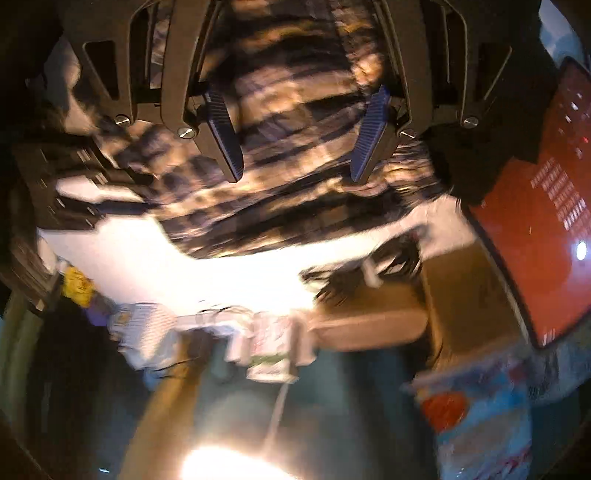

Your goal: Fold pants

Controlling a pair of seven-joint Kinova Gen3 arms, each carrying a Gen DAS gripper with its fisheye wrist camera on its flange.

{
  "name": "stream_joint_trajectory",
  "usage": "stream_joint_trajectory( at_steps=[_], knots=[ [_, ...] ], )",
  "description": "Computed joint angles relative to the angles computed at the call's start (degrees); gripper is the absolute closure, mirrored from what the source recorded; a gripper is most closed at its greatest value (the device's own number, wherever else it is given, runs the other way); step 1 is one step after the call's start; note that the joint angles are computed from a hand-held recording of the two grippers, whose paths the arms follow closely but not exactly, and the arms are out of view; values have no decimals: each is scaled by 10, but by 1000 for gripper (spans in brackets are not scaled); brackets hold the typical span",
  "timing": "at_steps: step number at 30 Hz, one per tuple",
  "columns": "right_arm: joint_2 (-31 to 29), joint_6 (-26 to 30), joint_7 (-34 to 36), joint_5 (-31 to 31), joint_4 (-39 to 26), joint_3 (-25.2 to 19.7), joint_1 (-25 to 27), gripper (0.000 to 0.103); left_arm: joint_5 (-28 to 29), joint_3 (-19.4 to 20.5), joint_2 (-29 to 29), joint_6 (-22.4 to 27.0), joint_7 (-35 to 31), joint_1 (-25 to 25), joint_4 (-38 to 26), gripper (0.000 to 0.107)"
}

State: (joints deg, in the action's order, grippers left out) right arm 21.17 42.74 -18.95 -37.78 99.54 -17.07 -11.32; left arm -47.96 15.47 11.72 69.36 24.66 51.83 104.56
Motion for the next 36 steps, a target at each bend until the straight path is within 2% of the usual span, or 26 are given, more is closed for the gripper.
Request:
stream_joint_trajectory(
  at_steps=[3, 10, 13, 17, 22, 25, 36],
  knots=[
    [8, 4, -12, 20, 3, 7, -9, 68, 9, -4, -6, -39, 8, -20, 27, 47],
    [22, -4, -28, 41, 0, 7, -5, 68, 17, -8, -5, -36, -19, -26, 17, 47],
    [24, -14, -45, 51, -3, 13, -8, 68, 16, -8, -2, -17, -2, -20, 8, 47],
    [16, -15, -59, 58, -1, 15, 4, 68, 14, -3, 26, 46, 3, 10, -39, 47],
    [-4, -21, -57, 53, 13, 15, 23, 68, 9, -9, 52, 94, 32, 51, -78, 45],
    [-18, -17, -44, 42, 24, 18, 38, 68, -1, -12, 63, 109, 55, 75, -95, 28],
    [-71, 6, 33, -11, 68, 50, 85, 68, -21, -31, 122, 168, 56, 151, -188, 27]
  ],
)
